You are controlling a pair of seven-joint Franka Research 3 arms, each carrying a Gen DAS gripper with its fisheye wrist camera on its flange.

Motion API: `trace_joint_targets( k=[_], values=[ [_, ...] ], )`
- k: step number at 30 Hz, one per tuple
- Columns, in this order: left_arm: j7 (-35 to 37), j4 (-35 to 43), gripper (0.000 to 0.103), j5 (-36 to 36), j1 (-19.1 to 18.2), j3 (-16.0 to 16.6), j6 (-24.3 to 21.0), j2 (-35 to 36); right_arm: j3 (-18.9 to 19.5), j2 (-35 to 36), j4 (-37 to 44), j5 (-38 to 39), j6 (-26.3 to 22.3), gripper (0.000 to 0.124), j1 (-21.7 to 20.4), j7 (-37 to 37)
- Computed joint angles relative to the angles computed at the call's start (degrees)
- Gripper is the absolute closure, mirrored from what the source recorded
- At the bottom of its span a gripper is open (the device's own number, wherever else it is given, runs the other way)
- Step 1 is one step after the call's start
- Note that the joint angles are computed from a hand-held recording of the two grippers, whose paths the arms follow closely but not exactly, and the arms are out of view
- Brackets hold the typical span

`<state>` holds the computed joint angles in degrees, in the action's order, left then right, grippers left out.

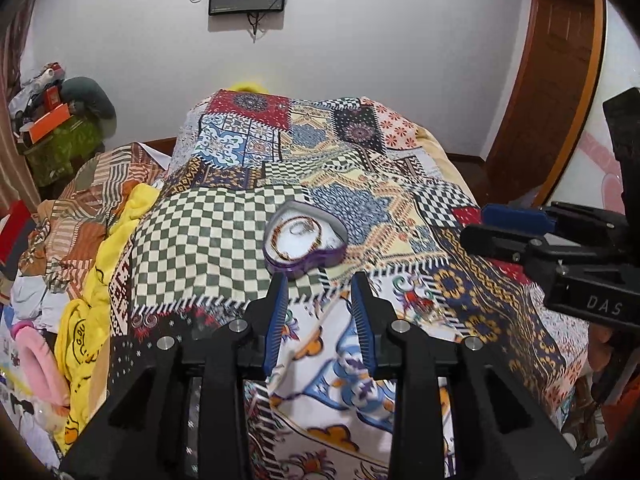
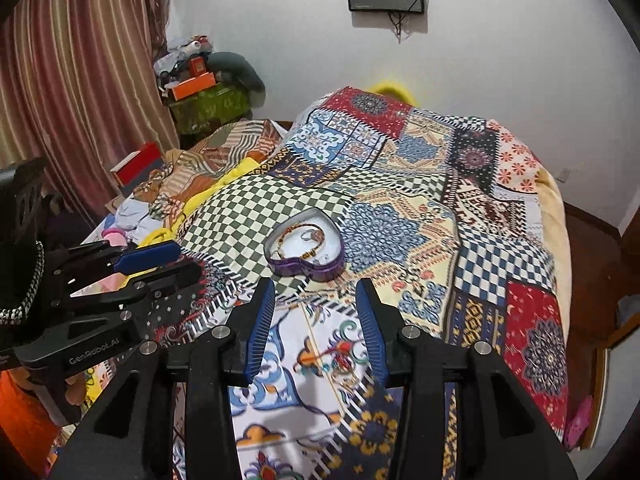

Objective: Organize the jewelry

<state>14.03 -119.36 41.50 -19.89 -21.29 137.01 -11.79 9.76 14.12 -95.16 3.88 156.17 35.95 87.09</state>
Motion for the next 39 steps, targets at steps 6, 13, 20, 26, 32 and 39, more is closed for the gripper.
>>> trace_joint_targets(
  k=[6,13,20,26,32,39],
  values=[
    [-1.2,0.4,0.070,-0.8,-1.0,-0.2,1.7,2.5,-0.5,-2.7,-5.2,-1.0,2.2,0.086,-0.7,0.8],
    [-0.9,1.5,0.070,-3.1,-2.5,0.8,4.3,6.8,-0.4,-2.7,-8.0,-1.7,1.7,0.086,-1.7,1.0],
    [3.2,4.1,0.070,-5.0,-3.8,1.9,5.5,11.3,0.0,-1.6,-9.0,1.9,-0.5,0.086,-3.0,-0.9],
    [6.6,7.1,0.070,-5.7,-5.1,2.9,4.9,15.2,0.5,-1.6,-9.8,5.8,-1.1,0.086,-4.1,-3.0],
    [9.0,7.1,0.070,-6.0,-5.5,3.8,8.8,16.5,1.1,-1.7,-10.5,9.4,0.3,0.086,-4.6,-5.3],
    [8.8,6.4,0.092,-6.3,-5.2,4.6,11.4,16.8,1.8,-2.3,-11.8,12.2,1.5,0.086,-4.7,-8.3]
  ],
)
